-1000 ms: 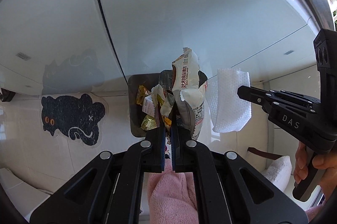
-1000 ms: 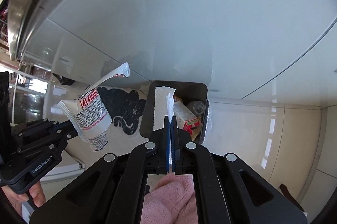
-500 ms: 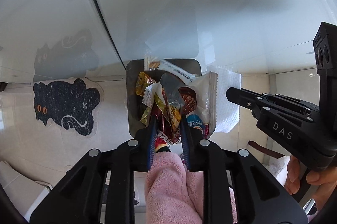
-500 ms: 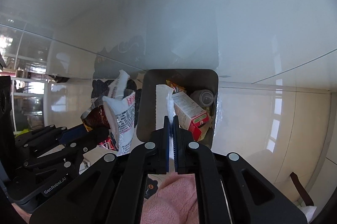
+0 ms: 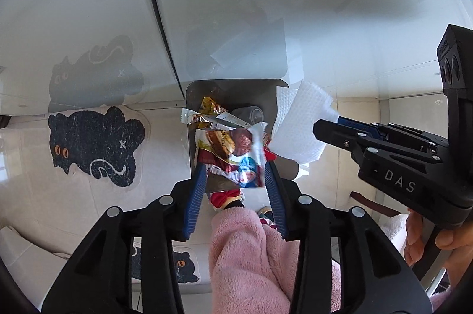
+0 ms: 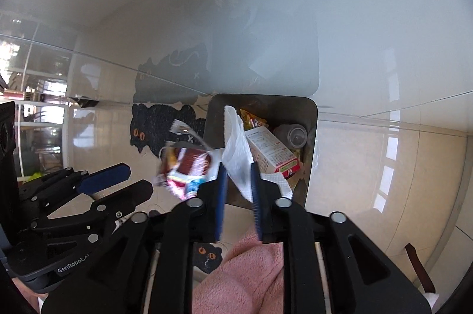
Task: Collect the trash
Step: 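Lower the wrapper and tissue over the floor bin and open both tools, then grasp the clear blue-capped bottle with left tool while right tool grasps crumpled tissue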
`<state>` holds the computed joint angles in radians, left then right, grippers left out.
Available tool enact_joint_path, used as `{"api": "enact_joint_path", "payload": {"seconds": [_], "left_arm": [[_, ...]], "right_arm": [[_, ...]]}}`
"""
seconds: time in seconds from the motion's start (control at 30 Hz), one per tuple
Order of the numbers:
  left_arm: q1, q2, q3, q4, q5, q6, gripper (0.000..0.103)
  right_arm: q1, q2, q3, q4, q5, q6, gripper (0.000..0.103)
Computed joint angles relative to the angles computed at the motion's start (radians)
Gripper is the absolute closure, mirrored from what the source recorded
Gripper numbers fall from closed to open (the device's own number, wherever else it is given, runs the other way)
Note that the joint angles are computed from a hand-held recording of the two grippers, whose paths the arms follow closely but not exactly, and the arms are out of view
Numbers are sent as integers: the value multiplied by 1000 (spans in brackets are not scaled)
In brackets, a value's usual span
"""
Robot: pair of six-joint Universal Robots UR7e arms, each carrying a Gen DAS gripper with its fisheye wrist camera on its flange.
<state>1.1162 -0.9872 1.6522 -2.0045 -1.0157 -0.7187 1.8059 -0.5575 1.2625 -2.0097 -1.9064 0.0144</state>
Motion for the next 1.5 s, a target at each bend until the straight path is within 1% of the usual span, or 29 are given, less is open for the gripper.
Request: {"api": "enact_joint_path", "payload": {"seconds": [0.03,0.27,0.33,0.37,0.4,0.43,0.47,0.5,0.57,0.6,0.67,0.7,0.73,0.8,0.87,0.9,0.93,1.0,1.07,1.13,1.23,1.37,1.5], "left_arm": [[-2,1,-4,3,-1,-3,63],[-6,-9,1,14,4,-10,59],[-17,-16,-1,24,7,-17,58],[-24,-20,-3,32,11,-22,55],[-33,-24,-5,40,16,-28,50],[-43,-30,-4,45,23,-35,47],[-55,-37,-5,51,31,-43,43],[-69,-43,-5,57,37,-49,39],[-98,-53,-11,80,57,-59,34],[-115,-57,-16,96,71,-64,30],[-148,-64,-24,116,92,-75,25],[-163,-70,-26,122,98,-80,22],[-179,-75,-31,129,106,-90,20],[-212,-84,-42,141,124,-114,13],[-242,-91,-54,148,145,-127,9],[-258,-93,-64,157,159,-132,8],[-271,-94,-75,163,168,-131,8],[-294,-89,-108,181,182,-127,8],[-314,-86,-140,192,203,-117,8],[-330,-78,-175,191,227,-99,8],[-341,-61,-234,192,256,-68,8],[-336,-17,-328,175,281,2,8],[-326,38,-424,165,311,73,8]], "right_arm": [[-1,-3,4,-6,4,3,57],[-5,-17,10,-16,-11,11,57],[-5,-28,10,-8,-14,14,57],[-4,-37,13,-5,-13,16,57],[-3,-47,17,-3,-12,18,53],[-1,-61,21,1,-9,20,48],[3,-73,28,-4,-7,24,39],[6,-92,40,-16,-5,21,35],[16,-125,53,-13,-9,4,34],[22,-143,57,-9,-14,-6,31],[35,-176,65,-13,-23,-19,24],[39,-194,69,-15,-25,-26,19],[44,-212,72,-17,-26,-32,17],[54,-246,74,-14,-24,-45,17],[64,-274,66,-9,-26,-60,16],[71,-288,65,-12,-28,-64,13],[77,-300,57,-12,-27,-69,7],[88,-323,46,-34,-33,-75,7],[95,-336,17,-41,-26,-84,7],[104,-340,-24,-49,-35,-93,7],[110,-326,-102,-52,-45,-95,7],[115,-290,-201,-67,-75,-108,7],[112,-231,-327,-37,-91,-101,7]]}}
